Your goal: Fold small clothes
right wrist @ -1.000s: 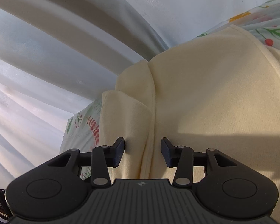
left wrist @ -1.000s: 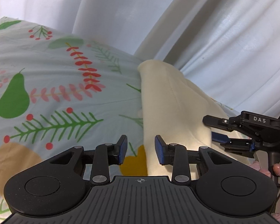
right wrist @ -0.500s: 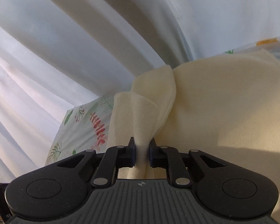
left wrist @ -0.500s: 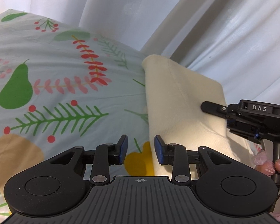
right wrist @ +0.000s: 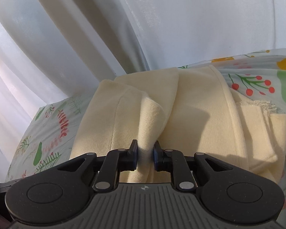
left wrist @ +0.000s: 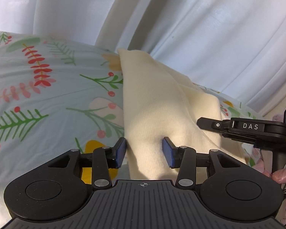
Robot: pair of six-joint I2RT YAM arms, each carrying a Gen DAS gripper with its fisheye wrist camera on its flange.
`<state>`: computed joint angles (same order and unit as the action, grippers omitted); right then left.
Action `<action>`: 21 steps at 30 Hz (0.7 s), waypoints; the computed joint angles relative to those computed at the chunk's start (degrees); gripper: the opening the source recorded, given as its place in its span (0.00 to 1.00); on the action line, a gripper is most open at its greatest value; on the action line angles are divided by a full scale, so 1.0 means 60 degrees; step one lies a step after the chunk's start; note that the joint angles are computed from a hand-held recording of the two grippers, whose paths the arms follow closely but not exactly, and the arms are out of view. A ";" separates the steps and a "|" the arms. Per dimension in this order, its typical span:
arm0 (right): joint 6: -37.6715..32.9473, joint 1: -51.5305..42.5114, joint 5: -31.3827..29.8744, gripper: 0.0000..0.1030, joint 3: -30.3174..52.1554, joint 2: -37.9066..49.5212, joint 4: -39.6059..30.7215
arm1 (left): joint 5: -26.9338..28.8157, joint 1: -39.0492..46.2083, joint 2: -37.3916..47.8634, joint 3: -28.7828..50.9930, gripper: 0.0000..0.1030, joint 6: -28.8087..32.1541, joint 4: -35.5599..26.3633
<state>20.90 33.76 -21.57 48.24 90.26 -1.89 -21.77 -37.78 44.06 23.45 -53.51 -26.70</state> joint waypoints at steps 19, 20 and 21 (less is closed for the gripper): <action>-0.2373 0.1003 0.4092 0.12 -0.0454 -0.2150 0.0853 | -0.1192 -0.1131 0.0013 0.0807 0.44 -0.0462 -0.1055; -0.2451 0.0837 0.4174 0.12 -0.0501 -0.2029 0.0728 | -0.1091 -0.1156 0.0238 0.0802 0.44 -0.0443 -0.0909; -0.2474 0.0710 0.4244 0.12 -0.0562 -0.1889 0.0688 | -0.0964 -0.1191 0.0439 0.0791 0.44 -0.0405 -0.0764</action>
